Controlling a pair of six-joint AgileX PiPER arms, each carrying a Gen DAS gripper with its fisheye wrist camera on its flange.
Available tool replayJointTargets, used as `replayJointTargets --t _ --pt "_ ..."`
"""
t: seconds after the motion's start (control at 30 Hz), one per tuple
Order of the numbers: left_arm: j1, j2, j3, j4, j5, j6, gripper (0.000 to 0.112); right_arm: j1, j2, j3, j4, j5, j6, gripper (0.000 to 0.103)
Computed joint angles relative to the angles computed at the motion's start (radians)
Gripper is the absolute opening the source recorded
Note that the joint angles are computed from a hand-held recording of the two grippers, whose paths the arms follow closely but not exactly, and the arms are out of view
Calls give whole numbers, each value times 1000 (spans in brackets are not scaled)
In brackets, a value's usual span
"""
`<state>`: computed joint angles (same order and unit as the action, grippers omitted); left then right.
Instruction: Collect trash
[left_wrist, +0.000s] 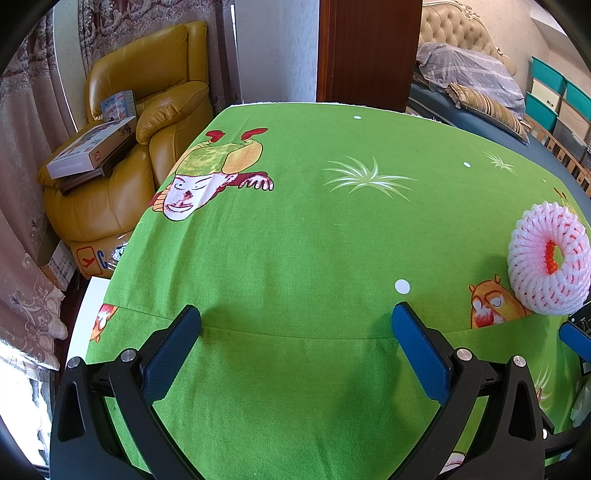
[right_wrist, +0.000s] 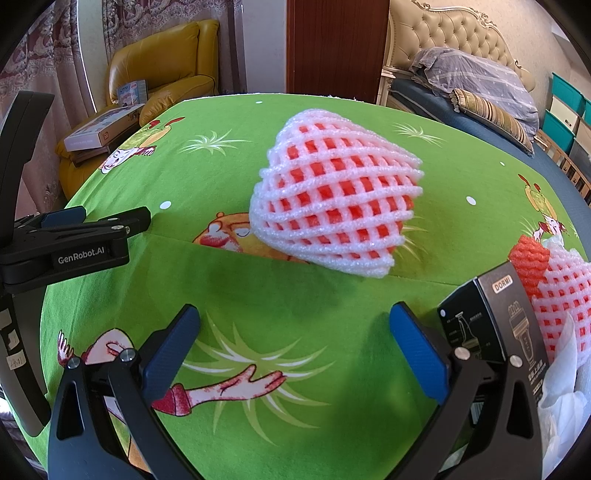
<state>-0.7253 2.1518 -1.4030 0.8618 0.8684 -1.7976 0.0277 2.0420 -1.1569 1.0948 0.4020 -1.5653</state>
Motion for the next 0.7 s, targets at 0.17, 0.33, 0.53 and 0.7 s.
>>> replayJointTargets --t 0.17,0.33,0.53,0.7 --pt "4 -1 -2 -9 -3 10 97 -18 -1 -8 -36 15 23 100" --pt "3 2 -9 -13 0 14 97 -25 -1 -14 -49 24 31 100" --pt "4 2 -9 -13 -1 15 97 -20 -3 -8 -43 18 27 100" --pt "4 2 -8 -13 -2 14 97 -21 -3 -8 -42 18 25 100"
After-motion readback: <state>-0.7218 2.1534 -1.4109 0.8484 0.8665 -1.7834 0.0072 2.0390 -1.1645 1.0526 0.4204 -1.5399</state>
